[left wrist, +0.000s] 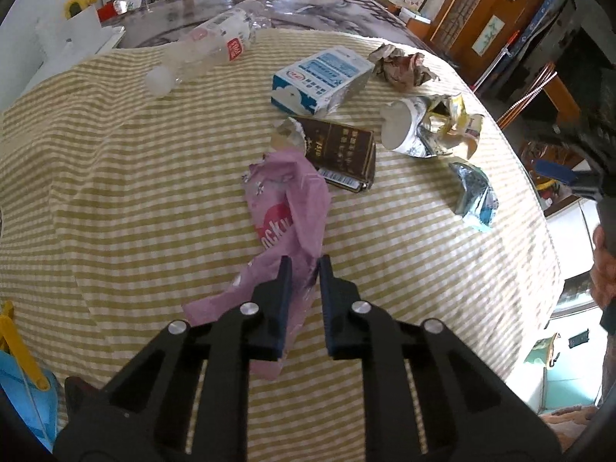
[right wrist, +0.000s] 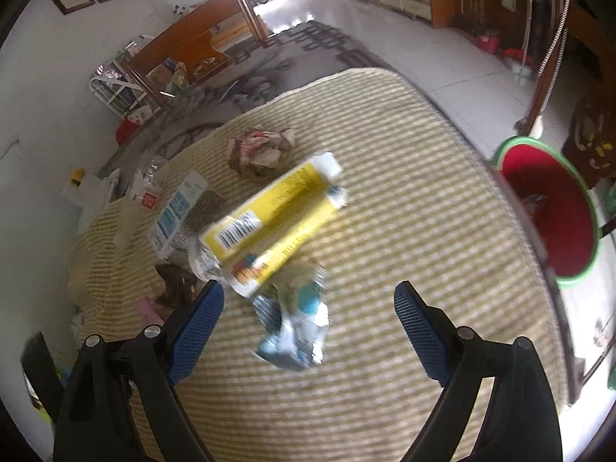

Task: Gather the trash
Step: 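Grasp the pink snack bag with the left tool while the right tool grasps the yellow juice box, then lift the pink bag with the left tool while the right tool lifts the juice box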

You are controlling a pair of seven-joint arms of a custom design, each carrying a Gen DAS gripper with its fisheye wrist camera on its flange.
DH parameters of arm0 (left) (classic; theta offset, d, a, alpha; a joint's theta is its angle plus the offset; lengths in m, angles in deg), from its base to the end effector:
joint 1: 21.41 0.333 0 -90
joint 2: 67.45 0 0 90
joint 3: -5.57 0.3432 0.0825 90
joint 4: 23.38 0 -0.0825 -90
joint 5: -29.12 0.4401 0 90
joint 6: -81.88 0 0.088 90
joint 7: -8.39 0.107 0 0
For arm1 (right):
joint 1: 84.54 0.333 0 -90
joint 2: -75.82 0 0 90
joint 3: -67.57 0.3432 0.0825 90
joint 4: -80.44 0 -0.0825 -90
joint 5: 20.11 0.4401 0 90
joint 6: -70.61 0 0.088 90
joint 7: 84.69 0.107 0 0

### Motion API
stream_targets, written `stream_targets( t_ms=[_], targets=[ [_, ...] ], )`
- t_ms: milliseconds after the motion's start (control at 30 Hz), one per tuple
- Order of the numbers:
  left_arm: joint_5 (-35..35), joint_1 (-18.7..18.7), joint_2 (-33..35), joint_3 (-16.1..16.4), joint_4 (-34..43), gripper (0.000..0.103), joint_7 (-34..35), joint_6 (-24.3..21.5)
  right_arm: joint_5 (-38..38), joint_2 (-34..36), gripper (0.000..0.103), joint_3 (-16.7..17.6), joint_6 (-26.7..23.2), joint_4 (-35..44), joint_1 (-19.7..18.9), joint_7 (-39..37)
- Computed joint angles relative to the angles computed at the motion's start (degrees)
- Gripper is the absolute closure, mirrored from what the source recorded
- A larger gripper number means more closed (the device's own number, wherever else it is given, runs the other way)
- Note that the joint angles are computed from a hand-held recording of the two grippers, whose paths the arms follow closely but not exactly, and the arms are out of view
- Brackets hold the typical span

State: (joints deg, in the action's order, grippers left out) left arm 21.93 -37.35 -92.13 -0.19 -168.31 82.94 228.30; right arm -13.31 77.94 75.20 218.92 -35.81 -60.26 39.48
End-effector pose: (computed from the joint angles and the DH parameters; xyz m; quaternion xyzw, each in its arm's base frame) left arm 0.4459 -0.1770 0.4706 -0.6813 0.6959 -0.2131 0.0789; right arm 0.5543 0.3416 0.4877 -0.6384 0.7238 -0.0089 0.2617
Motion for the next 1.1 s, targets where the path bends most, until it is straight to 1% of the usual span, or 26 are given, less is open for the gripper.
stream_targets(
  t_ms=[67, 167, 267, 367, 467, 500, 533, 567, 600, 633, 667, 700, 767, 800, 900, 967, 1100],
  targets=[
    [0.0, 0.1, -0.1, -0.1, 0.0, 0.089, -0.2, 0.0, 5.7, 2.5, 0.016, 0.0, 0.9, 2.3, -0.4, -1.2],
    [0.2, 0.2, -1.1, -0.1, -0.6, 0.089, -0.6, -0.1, 5.6, 6.5, 0.016, -0.7, 0.0, 6.8, -0.3, 1.7],
    [0.4, 0.1, -1.8, -0.1, -1.0, 0.089, -1.0, -0.2, 8.9, 10.0, 0.015, -0.8, -1.4, 10.5, -0.6, 2.6],
    [0.5, 0.3, -2.7, 0.0, -1.7, 0.089, -1.8, -0.4, 9.0, 13.5, 0.015, -1.4, -4.9, 14.6, -0.4, 4.6],
    [1.1, 0.7, -4.0, 0.0, -2.6, 0.088, -2.9, -0.6, 9.0, 15.7, 0.015, -1.4, -7.2, 17.0, -0.3, 3.7],
    [1.3, 0.8, -4.4, 0.1, -2.8, 0.088, -3.1, -0.7, 9.4, 16.4, 0.021, -1.1, -8.2, 17.8, -0.5, 2.3],
    [1.4, 0.8, -4.5, 0.1, -2.9, 0.087, -3.4, -0.7, 10.1, 16.5, 0.032, -0.8, -8.0, 17.8, -0.6, 1.1],
    [1.6, 0.9, -4.8, 0.1, -3.1, 0.085, -3.7, -0.8, 10.9, 16.1, 0.034, -0.5, -6.7, 17.2, -0.7, -0.3],
    [1.8, 1.1, -4.9, 0.1, -3.3, 0.084, -4.2, -0.9, 10.7, 16.0, 0.043, -0.6, -6.5, 17.2, -0.4, -0.6],
    [2.0, 1.1, -5.0, 0.1, -3.4, 0.080, -4.5, -1.1, 10.7, 15.5, 0.049, -0.5, -6.2, 17.0, -0.3, -1.5],
    [2.1, 1.1, -5.0, 0.1, -3.4, 0.075, -4.8, -1.2, 10.5, 15.2, 0.054, -0.6, -6.2, 16.9, -0.2, -2.0],
    [2.0, 1.1, -4.9, 0.2, -3.5, 0.073, -4.9, -1.2, 11.0, 14.8, 0.059, -0.4, -5.9, 16.5, -0.3, -3.2],
    [2.0, 1.0, -4.7, 0.3, -3.4, 0.069, -5.1, -1.3, 11.9, 13.2, 0.060, 0.0, -5.0, 15.2, -0.5, -6.2],
    [2.1, 1.0, -4.6, 0.4, -3.4, 0.068, -5.1, -1.2, 11.9, 12.3, 0.062, 0.1, -4.8, 14.4, -0.4, -7.7],
    [2.3, 0.9, -4.0, 0.3, -3.0, 0.063, -4.9, -1.0, 12.0, 8.7, 0.062, 0.3, -3.9, 11.1, -0.4, -11.8],
    [2.2, 0.7, -3.5, 0.3, -2.6, 0.059, -4.8, -0.7, 11.7, 7.0, 0.062, 0.4, -3.2, 9.3, 0.1, -13.2],
    [1.8, 0.5, -1.4, 0.4, -1.5, 0.059, -4.0, 0.0, 10.2, 3.5, 0.062, 0.6, -2.4, 5.4, 1.0, -13.8]
  ],
)
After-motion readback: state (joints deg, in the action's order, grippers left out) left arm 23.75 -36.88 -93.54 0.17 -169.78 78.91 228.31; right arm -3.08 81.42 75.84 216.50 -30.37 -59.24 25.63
